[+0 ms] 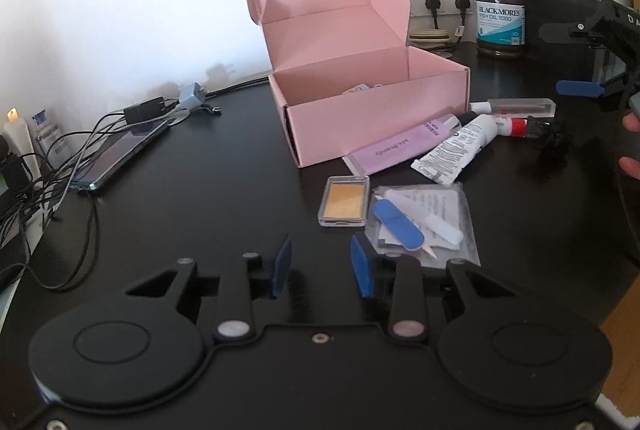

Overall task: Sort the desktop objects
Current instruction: 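Lower the open left gripper over the gold card case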

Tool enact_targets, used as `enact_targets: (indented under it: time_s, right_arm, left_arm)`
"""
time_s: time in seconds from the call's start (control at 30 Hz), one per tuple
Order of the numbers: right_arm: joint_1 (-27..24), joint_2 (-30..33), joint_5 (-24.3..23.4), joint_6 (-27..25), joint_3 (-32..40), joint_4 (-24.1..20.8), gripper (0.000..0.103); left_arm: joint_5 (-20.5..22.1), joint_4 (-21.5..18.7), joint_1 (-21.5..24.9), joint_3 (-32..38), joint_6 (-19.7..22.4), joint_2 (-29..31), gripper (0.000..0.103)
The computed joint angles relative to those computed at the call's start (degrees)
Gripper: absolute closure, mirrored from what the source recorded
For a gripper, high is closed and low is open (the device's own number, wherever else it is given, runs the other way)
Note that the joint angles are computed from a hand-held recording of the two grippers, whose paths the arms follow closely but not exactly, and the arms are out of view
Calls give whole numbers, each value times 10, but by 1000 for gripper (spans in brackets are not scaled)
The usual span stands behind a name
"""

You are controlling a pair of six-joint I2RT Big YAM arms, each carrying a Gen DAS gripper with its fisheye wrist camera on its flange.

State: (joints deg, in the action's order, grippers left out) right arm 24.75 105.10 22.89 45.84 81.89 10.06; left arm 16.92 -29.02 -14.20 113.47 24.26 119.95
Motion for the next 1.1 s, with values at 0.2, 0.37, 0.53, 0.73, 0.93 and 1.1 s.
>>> enact_targets:
  time_s: [0.2,0.37,0.53,0.73,0.93,1.1]
  right_arm:
    - [1,0,1,1,0,1,1]
    - [1,1,0,0,1,0,1]
    - [1,1,0,0,0,1,1]
    - [-1,0,-5,-1,-1,3,1]
    - [-3,0,-7,-1,-1,1,1]
    - [-2,0,-7,-3,-1,2,1]
  left_arm:
    - [0,2,1,0,-8,1,69]
    - [-1,4,0,-1,-12,1,69]
    - [-2,8,0,-5,-15,-1,69]
    - [-2,5,1,-1,-18,0,69]
    - [10,0,5,2,-11,2,69]
    - [16,0,5,-1,1,0,69]
